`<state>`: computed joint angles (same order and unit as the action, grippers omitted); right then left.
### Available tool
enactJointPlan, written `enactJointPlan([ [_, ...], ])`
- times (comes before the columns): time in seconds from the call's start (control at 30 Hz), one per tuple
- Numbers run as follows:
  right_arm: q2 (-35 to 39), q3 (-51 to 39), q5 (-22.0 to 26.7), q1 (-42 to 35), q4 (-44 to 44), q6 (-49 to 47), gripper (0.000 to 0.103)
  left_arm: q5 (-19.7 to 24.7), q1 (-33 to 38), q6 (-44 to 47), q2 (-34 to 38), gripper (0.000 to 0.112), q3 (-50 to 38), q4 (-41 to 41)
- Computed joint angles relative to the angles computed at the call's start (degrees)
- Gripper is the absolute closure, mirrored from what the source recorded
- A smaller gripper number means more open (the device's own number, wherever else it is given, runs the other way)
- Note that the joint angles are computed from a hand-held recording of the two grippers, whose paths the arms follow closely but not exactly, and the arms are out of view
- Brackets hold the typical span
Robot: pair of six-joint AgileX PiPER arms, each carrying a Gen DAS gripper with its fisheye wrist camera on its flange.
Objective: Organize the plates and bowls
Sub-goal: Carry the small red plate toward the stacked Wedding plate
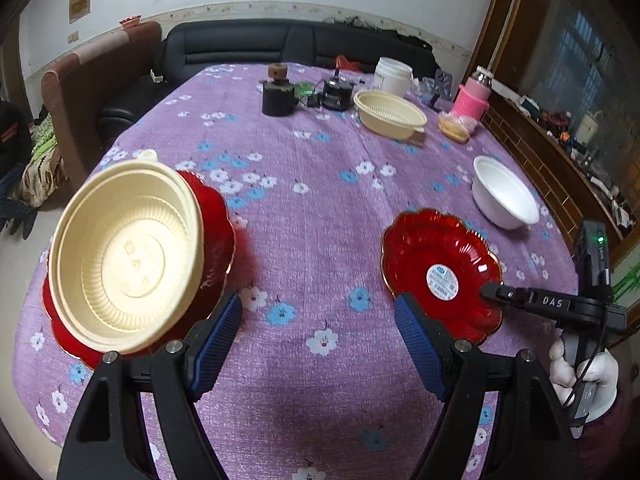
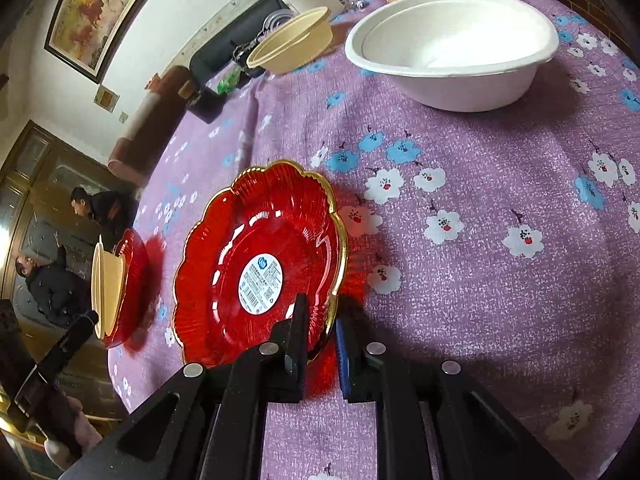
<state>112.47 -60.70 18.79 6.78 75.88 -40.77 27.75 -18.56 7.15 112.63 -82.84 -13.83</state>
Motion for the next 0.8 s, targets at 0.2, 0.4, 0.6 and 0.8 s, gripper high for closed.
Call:
enactJointPlan([
  [0.2, -0.13, 1.09, -2.82, 1.18, 7.36, -6.60, 0.088, 2.73, -1.55, -2.68, 4.52, 0.034, -3.76, 2.76],
  [0.4, -0.44, 2.09, -5.49, 1.67, 14.22, -13.39, 0.088, 5.35, -4.60, -6.18, 10.15, 0.034, -10.75, 5.94],
  [0.6, 0.30, 0.56, -8.08, 3.05, 12.85, -11.67, 0.088, 12.86, -5.33, -5.89, 19.58, 0.035, -24.11, 1.69],
  [0.8, 0.84, 0.39, -9.13, 3.63, 19.82, -18.43, 0.088, 14.82, -6.34, -6.98, 24.32, 0.039, -30.49, 2.17],
])
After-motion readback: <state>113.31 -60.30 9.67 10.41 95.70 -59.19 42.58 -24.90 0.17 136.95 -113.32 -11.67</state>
